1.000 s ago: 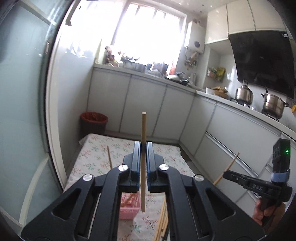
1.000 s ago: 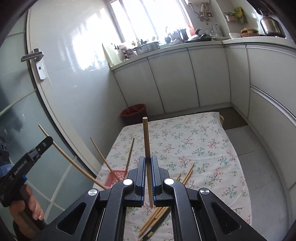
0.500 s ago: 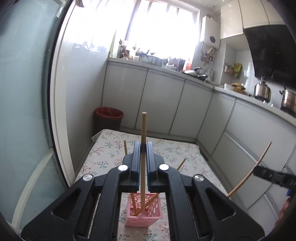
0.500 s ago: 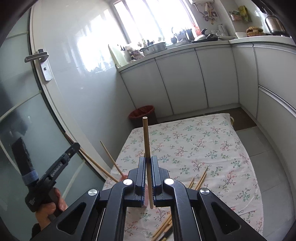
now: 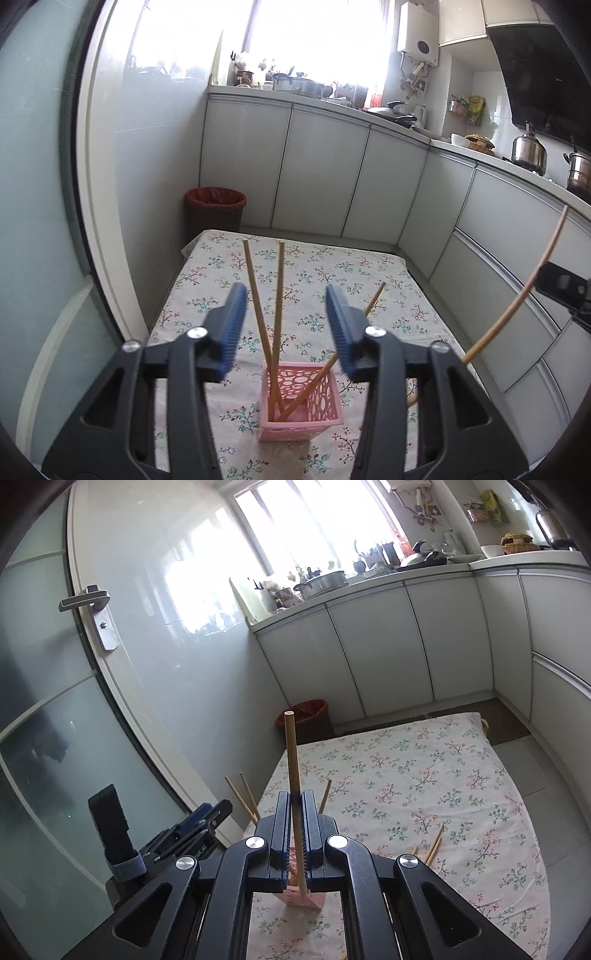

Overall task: Organize utensils
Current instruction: 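Lower the chopstick into the pink holder and open the left gripper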

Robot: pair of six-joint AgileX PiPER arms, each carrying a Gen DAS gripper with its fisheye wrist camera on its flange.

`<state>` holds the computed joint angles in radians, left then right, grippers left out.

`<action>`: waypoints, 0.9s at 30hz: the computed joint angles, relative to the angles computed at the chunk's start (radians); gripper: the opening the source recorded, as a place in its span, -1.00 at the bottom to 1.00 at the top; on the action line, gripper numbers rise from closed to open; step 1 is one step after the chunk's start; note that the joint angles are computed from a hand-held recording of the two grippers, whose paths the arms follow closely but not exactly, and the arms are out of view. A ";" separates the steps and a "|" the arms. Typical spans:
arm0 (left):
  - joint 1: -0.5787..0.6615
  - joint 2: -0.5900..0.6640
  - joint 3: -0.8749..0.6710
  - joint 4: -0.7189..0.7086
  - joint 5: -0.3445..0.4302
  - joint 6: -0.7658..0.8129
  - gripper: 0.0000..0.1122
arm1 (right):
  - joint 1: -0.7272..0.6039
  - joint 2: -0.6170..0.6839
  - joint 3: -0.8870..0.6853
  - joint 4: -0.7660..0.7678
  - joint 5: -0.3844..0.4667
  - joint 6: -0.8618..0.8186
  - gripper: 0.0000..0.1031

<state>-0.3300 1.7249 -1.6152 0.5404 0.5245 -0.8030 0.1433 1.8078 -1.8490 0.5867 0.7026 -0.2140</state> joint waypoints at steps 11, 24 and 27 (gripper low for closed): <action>0.021 0.009 -0.060 -0.117 0.207 0.040 0.15 | 0.068 0.104 -0.090 0.005 -0.069 -0.010 -0.89; 0.014 0.051 -0.115 -0.150 0.309 0.064 0.33 | 0.104 0.289 -0.273 -0.164 0.018 0.156 -0.89; 0.015 0.054 -0.122 -0.152 0.315 0.070 0.34 | 0.106 0.313 -0.291 -0.181 0.035 0.167 -0.87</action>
<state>-0.3148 1.7790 -1.7372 0.3886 0.8393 -0.7332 0.2489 2.1203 -2.1398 0.4057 0.7374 -0.0467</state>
